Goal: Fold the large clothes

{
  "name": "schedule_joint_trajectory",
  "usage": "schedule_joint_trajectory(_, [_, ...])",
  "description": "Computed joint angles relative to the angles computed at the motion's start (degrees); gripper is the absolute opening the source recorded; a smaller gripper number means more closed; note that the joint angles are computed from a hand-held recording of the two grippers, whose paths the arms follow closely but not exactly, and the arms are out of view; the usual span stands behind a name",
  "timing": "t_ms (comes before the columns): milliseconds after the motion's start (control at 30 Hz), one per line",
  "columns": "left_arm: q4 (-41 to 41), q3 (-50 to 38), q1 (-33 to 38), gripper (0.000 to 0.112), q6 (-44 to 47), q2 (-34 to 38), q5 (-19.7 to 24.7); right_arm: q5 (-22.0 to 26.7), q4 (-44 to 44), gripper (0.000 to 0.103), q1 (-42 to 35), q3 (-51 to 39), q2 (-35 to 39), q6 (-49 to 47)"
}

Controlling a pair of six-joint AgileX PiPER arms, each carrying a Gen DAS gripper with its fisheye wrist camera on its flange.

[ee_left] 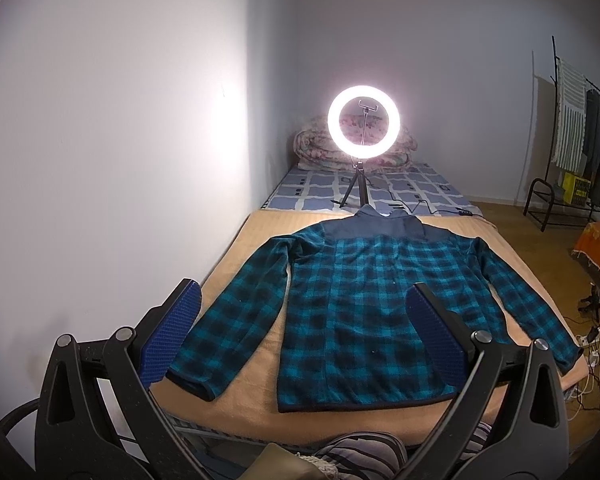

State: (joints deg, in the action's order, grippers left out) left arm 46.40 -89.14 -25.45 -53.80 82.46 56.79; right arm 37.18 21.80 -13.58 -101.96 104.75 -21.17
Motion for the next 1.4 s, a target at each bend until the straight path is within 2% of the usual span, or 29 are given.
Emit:
schedule_joint_trajectory(367, [2.3, 1.6, -2.1, 0.103, -2.3, -1.1, 0.9, 0.5, -0.2, 0.103, 0.0, -0.5, -0.1, 0.2])
schedule_joint_trajectory(1400, [3.4, 3.9, -1.0, 0.103, -3.4, -1.9, 0.2, -0.3, -0.8, 0.103, 0.8, 0.2, -0.1, 0.5])
